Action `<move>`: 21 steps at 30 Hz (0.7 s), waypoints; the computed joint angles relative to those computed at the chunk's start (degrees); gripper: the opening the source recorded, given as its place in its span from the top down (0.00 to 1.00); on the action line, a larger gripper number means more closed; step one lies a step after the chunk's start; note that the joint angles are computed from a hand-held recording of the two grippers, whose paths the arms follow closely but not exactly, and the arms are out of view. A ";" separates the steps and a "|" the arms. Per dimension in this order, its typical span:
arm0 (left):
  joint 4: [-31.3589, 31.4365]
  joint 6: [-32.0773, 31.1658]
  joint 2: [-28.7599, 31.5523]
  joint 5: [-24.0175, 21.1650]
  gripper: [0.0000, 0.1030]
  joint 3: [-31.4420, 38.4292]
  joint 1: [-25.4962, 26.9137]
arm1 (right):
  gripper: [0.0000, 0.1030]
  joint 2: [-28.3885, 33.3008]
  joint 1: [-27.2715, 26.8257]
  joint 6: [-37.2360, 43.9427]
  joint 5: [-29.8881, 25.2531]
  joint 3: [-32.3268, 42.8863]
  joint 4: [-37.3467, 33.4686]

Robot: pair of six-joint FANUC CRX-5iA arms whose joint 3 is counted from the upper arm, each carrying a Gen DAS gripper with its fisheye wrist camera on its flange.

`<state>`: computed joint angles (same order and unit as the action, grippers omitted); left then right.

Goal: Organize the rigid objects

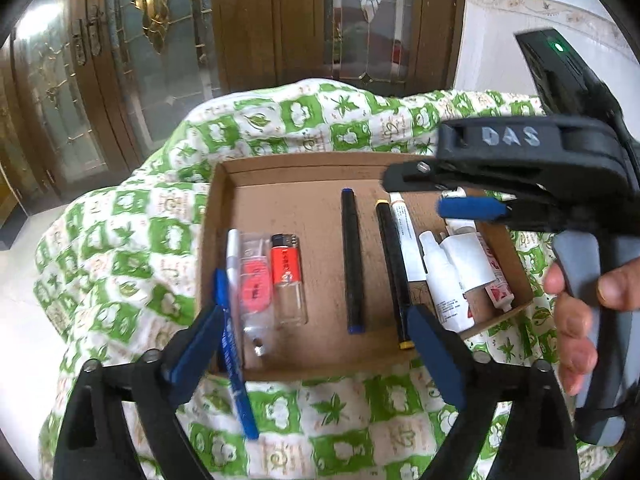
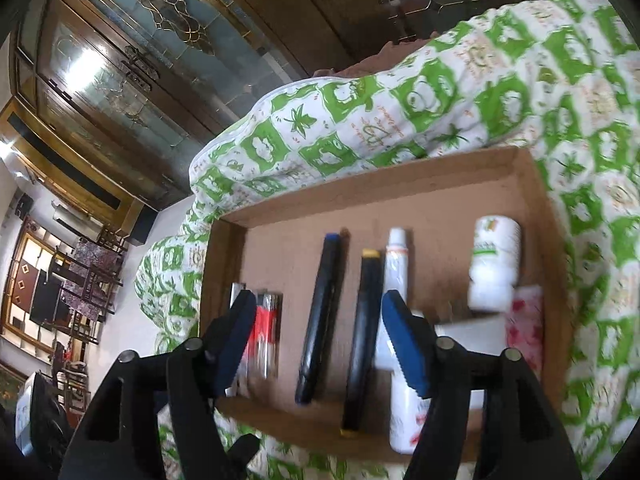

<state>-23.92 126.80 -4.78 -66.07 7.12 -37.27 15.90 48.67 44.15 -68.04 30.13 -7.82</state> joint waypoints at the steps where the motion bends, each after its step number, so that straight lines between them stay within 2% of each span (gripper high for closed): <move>1: -0.47 0.32 -0.07 -0.09 0.07 0.13 -0.11 | 0.34 -0.68 0.52 -0.55 -0.46 -0.64 0.99; 7: -4.16 3.44 -2.21 -2.27 0.06 -1.01 -3.40 | 0.27 -5.55 2.65 -3.91 -2.07 -5.44 4.59; 10: -6.18 4.34 -2.50 -3.38 0.05 -1.05 -5.07 | 0.20 -8.33 3.95 -6.12 -2.08 -8.19 6.55; 12: -6.42 4.53 -2.52 -3.73 0.05 -1.18 -5.54 | 0.10 -9.98 4.98 -7.39 -2.71 -9.76 7.82; 21: -8.75 6.97 -3.29 -5.65 0.05 -1.44 -8.21 | 0.05 -14.35 9.25 -10.61 -4.16 -14.46 12.08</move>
<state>-32.68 133.77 -8.07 -71.72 5.68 -45.48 1.54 57.93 33.54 -72.21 15.67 4.26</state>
